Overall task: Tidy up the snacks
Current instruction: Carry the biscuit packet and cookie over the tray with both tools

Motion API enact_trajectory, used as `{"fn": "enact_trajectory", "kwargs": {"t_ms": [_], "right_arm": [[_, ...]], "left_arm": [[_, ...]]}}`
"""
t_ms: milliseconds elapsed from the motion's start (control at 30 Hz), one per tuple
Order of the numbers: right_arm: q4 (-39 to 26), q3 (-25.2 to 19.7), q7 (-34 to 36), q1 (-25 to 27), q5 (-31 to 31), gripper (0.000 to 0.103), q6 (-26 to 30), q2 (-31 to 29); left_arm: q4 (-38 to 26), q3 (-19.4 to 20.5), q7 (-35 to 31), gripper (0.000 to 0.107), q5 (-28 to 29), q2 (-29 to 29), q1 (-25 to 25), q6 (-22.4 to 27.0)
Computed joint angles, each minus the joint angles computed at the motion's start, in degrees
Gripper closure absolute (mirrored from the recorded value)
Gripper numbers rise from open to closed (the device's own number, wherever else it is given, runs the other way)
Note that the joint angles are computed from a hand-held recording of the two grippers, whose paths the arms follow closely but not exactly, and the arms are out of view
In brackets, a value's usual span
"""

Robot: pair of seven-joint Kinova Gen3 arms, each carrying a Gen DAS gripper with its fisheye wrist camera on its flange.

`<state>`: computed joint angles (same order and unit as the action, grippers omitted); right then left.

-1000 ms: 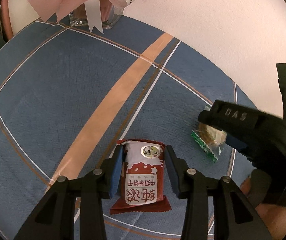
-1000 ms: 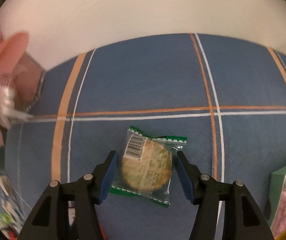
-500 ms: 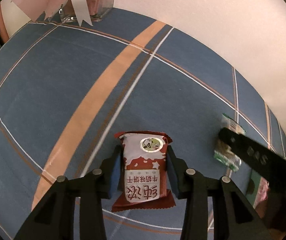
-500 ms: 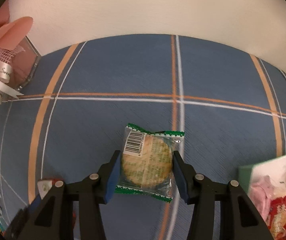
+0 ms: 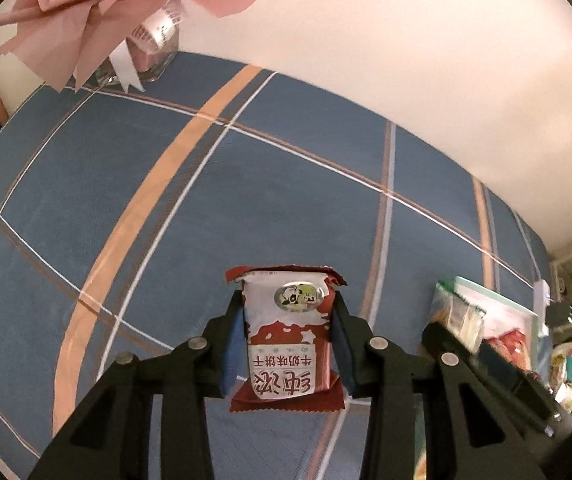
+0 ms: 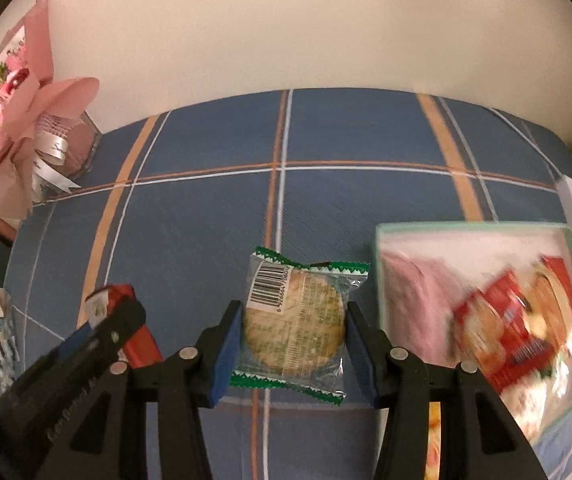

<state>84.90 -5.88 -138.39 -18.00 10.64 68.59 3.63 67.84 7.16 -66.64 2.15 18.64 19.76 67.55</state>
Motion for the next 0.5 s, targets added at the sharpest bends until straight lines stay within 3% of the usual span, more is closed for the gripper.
{"fn": "enact_trajectory", "kwargs": {"t_ms": [233,500], "right_arm": [[2.9,-2.2,-4.4,-0.5,2.9,0.05,2.8,-6.2],[7.7,-3.6,-6.4,2.1,0.7,0.05,3.4,-13.5]], "left_arm": [[1.9,0.7,1.2,0.067,-1.8,-3.8,2.0,0.0],[4.1,2.4,0.7,0.067,-1.2,-7.5,3.5,-1.4]]}}
